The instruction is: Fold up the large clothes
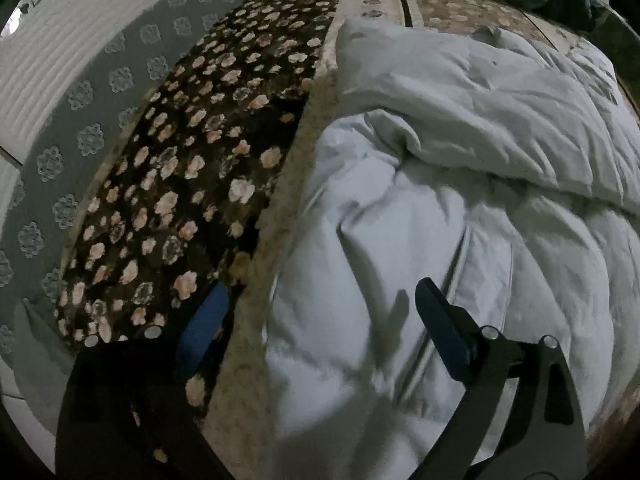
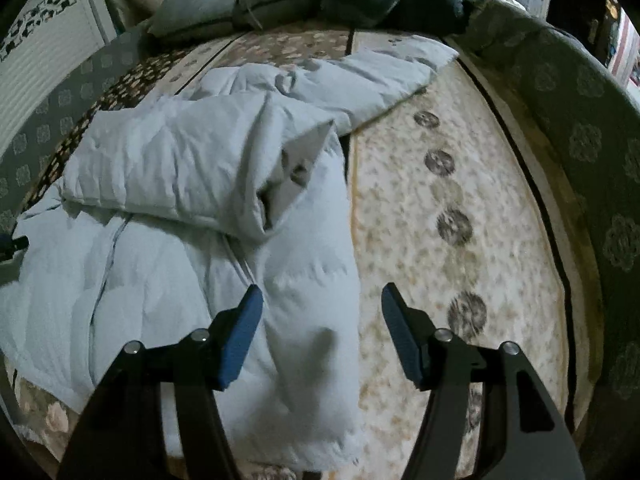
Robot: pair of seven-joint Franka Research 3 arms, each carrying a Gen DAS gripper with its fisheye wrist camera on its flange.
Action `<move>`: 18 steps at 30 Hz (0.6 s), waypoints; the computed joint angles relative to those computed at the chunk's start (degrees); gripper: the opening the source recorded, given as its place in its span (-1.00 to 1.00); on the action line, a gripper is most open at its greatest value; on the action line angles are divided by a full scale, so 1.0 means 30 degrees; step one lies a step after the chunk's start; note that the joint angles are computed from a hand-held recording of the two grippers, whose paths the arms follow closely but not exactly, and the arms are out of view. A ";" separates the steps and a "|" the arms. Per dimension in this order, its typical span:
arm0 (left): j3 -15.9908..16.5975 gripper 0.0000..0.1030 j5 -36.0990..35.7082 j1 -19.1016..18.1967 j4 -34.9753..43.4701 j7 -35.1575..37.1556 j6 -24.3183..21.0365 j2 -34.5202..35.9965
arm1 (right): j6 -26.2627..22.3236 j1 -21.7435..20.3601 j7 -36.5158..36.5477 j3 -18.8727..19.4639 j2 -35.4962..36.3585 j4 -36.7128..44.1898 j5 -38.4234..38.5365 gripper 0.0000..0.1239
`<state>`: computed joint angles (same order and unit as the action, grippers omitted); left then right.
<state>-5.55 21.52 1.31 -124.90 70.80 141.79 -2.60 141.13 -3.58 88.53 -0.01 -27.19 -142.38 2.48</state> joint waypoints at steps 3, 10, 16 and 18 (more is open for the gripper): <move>-0.0077 0.83 -0.0104 -0.0102 0.1301 0.0063 0.0086 0.1236 | 0.0077 0.0103 0.0264 0.0228 0.0889 0.0738 -0.0157 0.00; -0.0372 0.86 -0.0779 -0.0484 0.4719 0.1730 -0.0677 0.4281 | 0.0404 0.0622 0.0733 0.0023 0.2776 0.2128 0.0118 0.00; -0.0411 0.86 -0.1040 -0.0734 0.6835 0.3631 -0.1325 0.5748 | 0.0571 0.0874 0.1199 -0.0106 0.4273 0.3232 0.0091 0.02; -0.0335 0.87 -0.0435 -0.1097 0.8243 0.3804 -0.1888 0.7033 | 0.0567 0.0932 0.1476 -0.0049 0.4853 0.3660 -0.0249 0.02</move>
